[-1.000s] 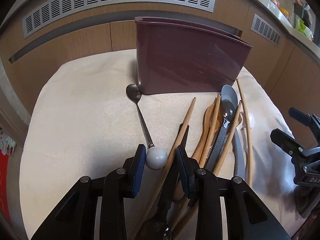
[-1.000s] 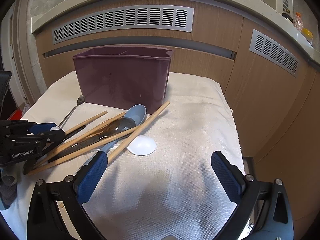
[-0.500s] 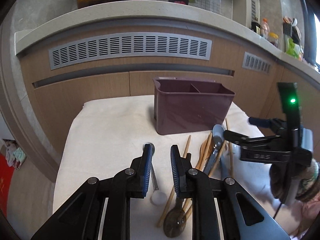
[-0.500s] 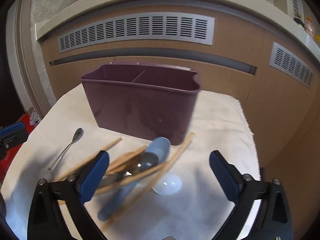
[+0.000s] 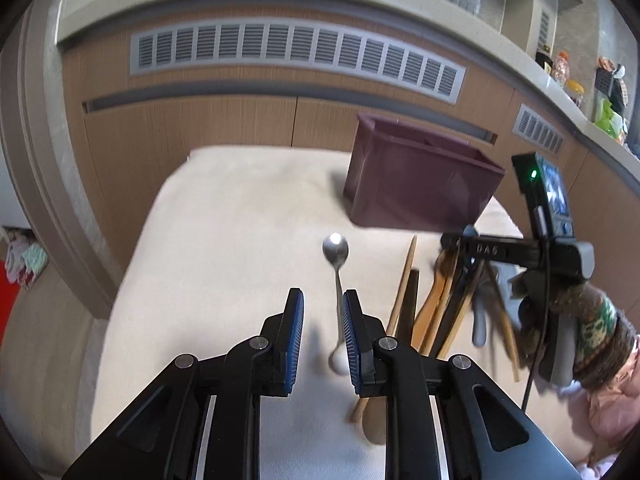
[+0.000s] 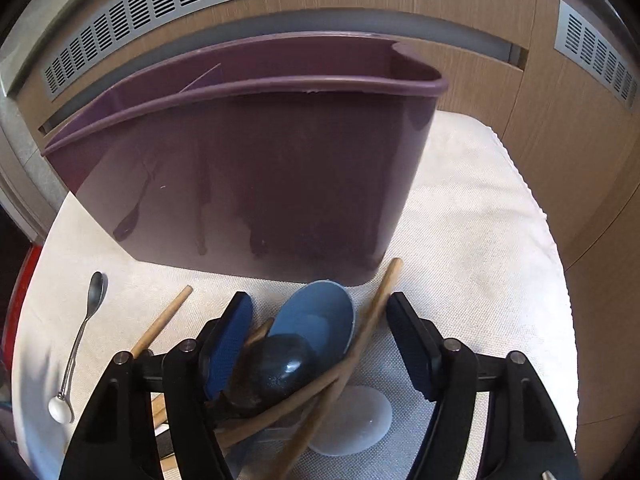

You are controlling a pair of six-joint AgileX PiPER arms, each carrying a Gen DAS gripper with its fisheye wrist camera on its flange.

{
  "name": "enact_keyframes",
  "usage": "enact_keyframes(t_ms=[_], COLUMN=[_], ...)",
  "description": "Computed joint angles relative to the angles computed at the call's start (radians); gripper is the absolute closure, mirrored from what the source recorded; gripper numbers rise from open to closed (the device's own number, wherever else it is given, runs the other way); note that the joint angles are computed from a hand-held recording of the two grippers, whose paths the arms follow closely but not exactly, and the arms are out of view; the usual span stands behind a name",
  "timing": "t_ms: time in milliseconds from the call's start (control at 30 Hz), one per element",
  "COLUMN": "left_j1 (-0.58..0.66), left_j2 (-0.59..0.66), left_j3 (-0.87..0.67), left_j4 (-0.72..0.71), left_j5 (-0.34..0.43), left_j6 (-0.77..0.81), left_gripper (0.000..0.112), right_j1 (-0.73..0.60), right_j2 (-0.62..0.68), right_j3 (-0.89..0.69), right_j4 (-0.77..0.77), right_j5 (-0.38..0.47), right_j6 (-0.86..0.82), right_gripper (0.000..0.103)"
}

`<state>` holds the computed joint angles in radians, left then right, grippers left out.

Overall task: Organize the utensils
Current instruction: 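Close the left gripper on the white ball handle of the steel spoon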

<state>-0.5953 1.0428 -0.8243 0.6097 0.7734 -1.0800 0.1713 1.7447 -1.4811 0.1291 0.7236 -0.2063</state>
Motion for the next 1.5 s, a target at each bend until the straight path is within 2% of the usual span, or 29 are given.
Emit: enact_keyframes(t_ms=[67,133,167,233,433,600,667,700,733,800,833,1000,1100,1200,1367,1500], left_j1=[-0.004,0.003,-0.004,-0.033,-0.091,-0.085,-0.1,-0.099,-0.104,-0.101,-0.116,-0.255,-0.309,-0.324,-0.321,-0.302], left_j2=[0.002,-0.004,-0.007,-0.002,0.03,0.1,0.148,0.164,0.166,0.173,0.169,0.103,0.069,0.048,0.024,0.012], left_j3=[0.014,0.029,0.036,0.044,0.056,0.023,-0.002,-0.01,-0.008,-0.011,-0.01,-0.031,-0.065,-0.089,-0.12,-0.111], left_j4=[-0.015,-0.044,-0.056,-0.06,-0.038,-0.027,0.004,0.013,0.033,0.036,0.057,0.225,0.294,0.321,0.326,0.328], left_j5=[-0.006,-0.023,-0.027,-0.022,0.008,0.009,0.04,0.046,0.047,0.055,0.073,0.227,0.303,0.328,0.326,0.302], left_j6=[0.005,0.034,0.042,0.042,-0.037,-0.051,-0.073,-0.077,-0.097,-0.098,-0.122,-0.245,-0.269,-0.261,-0.228,-0.232], left_gripper=[0.089,0.08,0.076,0.066,0.066,0.066,0.069,0.073,0.083,0.09,0.09,0.09,0.09,0.09,0.09,0.09], right_j1=[-0.015,-0.051,-0.072,-0.101,-0.197,-0.263,-0.29,-0.294,-0.315,-0.329,-0.338,-0.353,-0.354,-0.334,-0.19,-0.019], right_j2=[-0.008,-0.029,-0.046,-0.09,-0.196,-0.199,-0.194,-0.192,-0.198,-0.222,-0.24,-0.307,-0.329,-0.347,-0.328,-0.234], right_j3=[-0.005,0.001,0.01,0.053,0.155,0.181,0.189,0.195,0.212,0.239,0.259,0.313,0.318,0.325,0.306,0.238], right_j4=[0.03,0.098,0.13,0.161,0.276,0.374,0.414,0.427,0.452,0.47,0.48,0.485,0.505,0.528,0.457,0.261], right_j5=[0.024,0.051,0.064,0.055,0.07,0.089,0.103,0.104,0.106,0.095,0.085,0.034,0.064,0.101,0.051,-0.02], right_j6=[-0.037,-0.113,-0.155,-0.206,-0.363,-0.457,-0.49,-0.497,-0.532,-0.558,-0.576,-0.635,-0.661,-0.675,-0.567,-0.278], right_gripper=[0.053,0.075,0.08,0.083,0.086,0.086,0.085,0.085,0.082,0.075,0.069,0.056,0.056,0.047,0.045,0.045])
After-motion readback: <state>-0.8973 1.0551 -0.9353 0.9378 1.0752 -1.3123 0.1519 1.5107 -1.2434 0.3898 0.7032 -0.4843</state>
